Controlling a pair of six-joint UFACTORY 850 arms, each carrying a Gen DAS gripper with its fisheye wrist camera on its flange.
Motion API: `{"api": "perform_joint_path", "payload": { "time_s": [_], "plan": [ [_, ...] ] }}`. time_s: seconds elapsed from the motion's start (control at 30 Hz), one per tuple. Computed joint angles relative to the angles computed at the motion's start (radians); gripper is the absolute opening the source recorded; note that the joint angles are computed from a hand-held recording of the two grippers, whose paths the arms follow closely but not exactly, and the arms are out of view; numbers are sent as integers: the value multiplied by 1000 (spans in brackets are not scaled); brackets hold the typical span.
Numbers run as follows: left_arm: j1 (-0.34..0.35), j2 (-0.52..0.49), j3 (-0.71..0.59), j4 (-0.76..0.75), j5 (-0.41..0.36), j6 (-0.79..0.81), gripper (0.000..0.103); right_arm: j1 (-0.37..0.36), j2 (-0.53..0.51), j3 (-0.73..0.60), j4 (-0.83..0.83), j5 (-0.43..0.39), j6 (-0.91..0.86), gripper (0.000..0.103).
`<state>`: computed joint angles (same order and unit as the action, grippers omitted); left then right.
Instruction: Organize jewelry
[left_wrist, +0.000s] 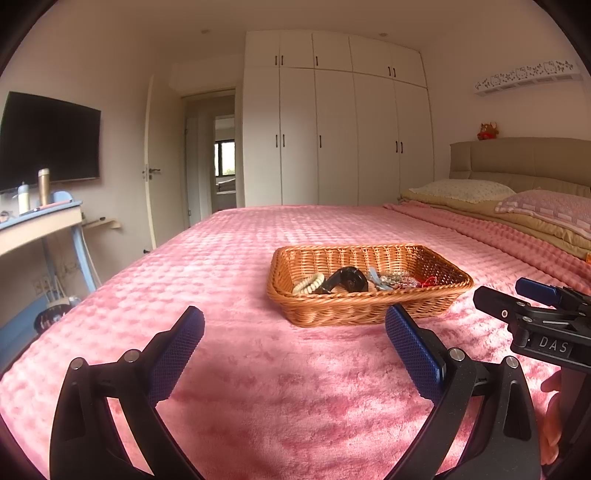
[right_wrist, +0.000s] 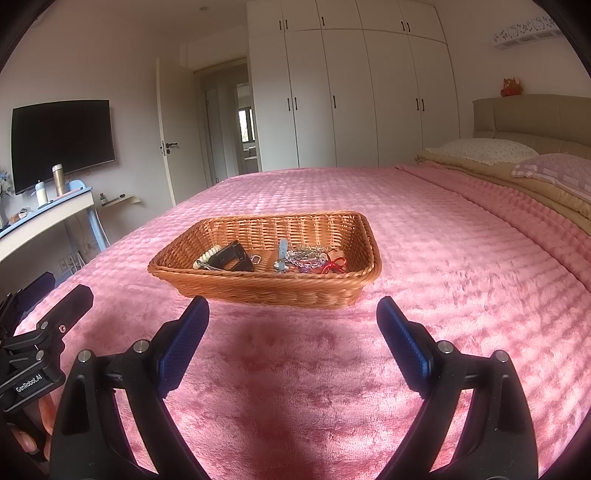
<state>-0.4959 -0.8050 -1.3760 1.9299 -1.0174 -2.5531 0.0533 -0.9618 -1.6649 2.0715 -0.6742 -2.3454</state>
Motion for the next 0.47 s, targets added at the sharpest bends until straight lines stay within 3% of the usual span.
{"api": "perform_joint_path", "payload": {
  "time_s": [0.47],
  "plan": [
    [4, 8, 12, -1, -3, -34, 96, -1, 6, 15, 17, -10, -8, 88]
  ]
}}
